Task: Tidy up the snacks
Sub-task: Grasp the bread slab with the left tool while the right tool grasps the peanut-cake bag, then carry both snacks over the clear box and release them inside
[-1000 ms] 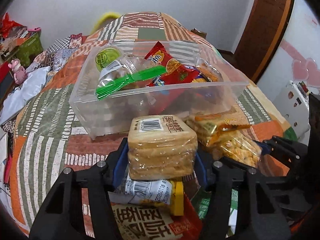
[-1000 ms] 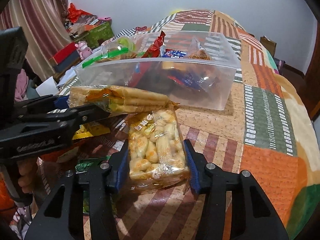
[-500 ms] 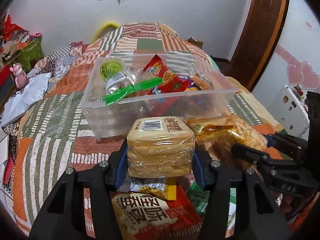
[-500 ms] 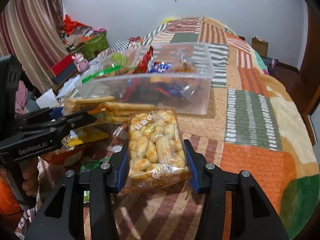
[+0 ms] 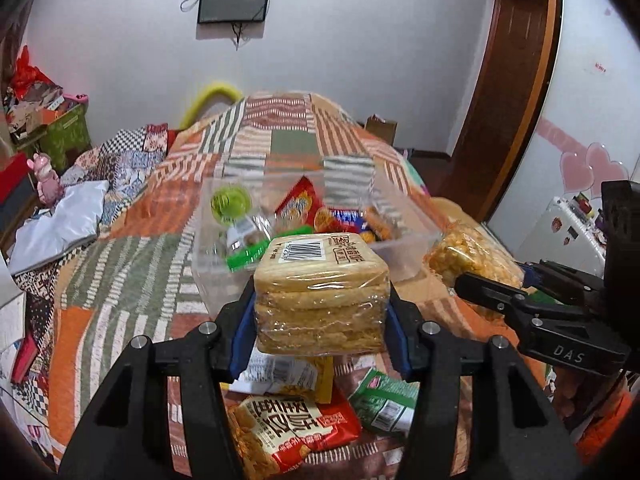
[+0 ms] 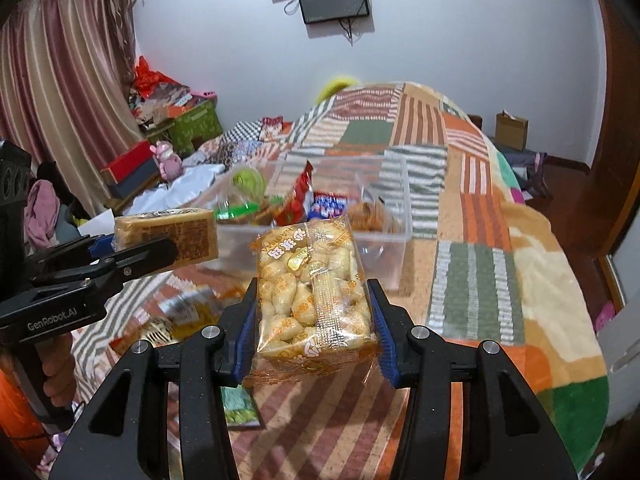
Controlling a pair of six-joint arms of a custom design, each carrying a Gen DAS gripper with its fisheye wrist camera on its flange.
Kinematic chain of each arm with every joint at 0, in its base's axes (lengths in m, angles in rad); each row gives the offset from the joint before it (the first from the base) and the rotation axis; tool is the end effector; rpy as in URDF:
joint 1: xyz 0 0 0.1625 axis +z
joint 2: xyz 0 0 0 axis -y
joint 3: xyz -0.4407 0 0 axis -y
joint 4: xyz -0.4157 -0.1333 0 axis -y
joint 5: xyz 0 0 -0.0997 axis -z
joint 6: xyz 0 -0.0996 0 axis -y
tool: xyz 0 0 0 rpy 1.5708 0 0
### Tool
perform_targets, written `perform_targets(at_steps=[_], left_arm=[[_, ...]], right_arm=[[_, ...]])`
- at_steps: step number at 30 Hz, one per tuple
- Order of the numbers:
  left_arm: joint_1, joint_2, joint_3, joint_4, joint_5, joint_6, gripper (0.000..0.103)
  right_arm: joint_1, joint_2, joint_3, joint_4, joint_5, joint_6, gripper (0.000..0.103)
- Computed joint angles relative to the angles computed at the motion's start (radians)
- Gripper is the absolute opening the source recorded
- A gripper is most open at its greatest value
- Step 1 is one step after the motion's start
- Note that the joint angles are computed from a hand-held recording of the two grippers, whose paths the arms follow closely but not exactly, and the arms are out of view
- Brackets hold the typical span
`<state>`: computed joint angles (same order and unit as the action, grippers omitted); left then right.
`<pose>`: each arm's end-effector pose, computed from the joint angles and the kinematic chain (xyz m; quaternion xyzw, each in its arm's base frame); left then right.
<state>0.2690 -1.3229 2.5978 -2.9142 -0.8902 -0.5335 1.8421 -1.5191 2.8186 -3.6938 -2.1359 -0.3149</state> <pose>-0.2700 -0.2777 0.1217 0.3425 0.8777 -0.2845 0.1771 0.1477 -0.2326 0.2181 0.1475 -0.8748 0.3787 0.2638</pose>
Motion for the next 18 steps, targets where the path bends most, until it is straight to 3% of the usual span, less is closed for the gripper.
perform_targets(at_steps=[6,18], left_arm=[[0.028,0.014,-0.033,-0.044,0.021,0.049,0.054],[0.153,0.13,-0.147,-0.162,0.02,0.188,0.054]], right_arm=[[-0.004,0.024,-0.035,-0.029,0.022,-0.022,0.046],[-0.035,0.1,-0.128,-0.053,0.066,-0.054,0.046]])
